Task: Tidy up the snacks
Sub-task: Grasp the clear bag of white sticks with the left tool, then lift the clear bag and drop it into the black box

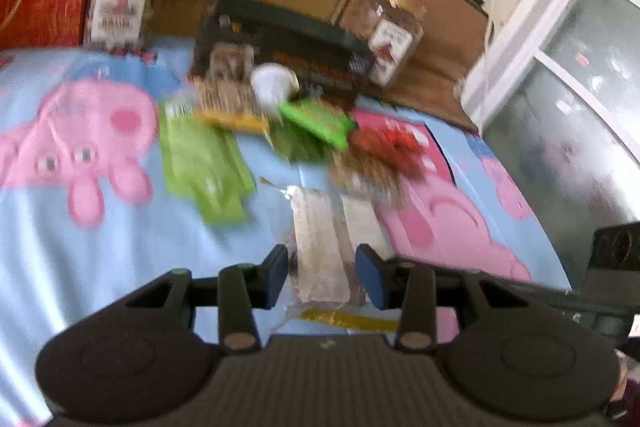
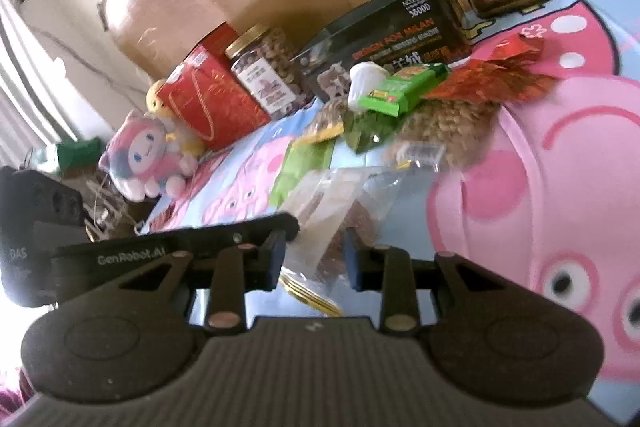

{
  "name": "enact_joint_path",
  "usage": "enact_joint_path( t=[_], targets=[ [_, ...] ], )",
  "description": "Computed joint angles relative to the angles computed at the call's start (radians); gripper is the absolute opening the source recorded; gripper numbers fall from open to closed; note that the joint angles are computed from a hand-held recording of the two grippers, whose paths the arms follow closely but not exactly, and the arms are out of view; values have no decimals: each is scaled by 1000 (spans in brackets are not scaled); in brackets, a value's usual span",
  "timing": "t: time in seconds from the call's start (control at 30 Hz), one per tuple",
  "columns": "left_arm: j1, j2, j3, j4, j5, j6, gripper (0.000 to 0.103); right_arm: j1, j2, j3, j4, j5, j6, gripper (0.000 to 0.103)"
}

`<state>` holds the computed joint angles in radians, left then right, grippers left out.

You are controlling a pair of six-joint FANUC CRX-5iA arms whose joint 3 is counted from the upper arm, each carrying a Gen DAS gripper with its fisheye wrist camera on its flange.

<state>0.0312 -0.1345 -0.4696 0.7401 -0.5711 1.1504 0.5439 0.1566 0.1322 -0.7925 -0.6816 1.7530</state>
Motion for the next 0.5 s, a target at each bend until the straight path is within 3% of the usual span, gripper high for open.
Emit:
enact_joint_path(
  t=[0.1,0.2,0.33,0.43,0.5],
  targets=[
    [-10,-19,-18,-34,4,6,42,29,-35,-46,59,30,34,37],
    [-2,-29,-13,-69,5,56,48,83,-51,-83,189,77,16,49],
    [10,-51,-30,-54,29,50,60,130,-109,-166,253,157,135,91],
    [6,-25,-5,-75,7,53,60,222,-120,-258,513,289,6,91],
    [-2,-5,7,-84,-7,43,49,256,-94,-296,686,351,-128,90]
  ],
)
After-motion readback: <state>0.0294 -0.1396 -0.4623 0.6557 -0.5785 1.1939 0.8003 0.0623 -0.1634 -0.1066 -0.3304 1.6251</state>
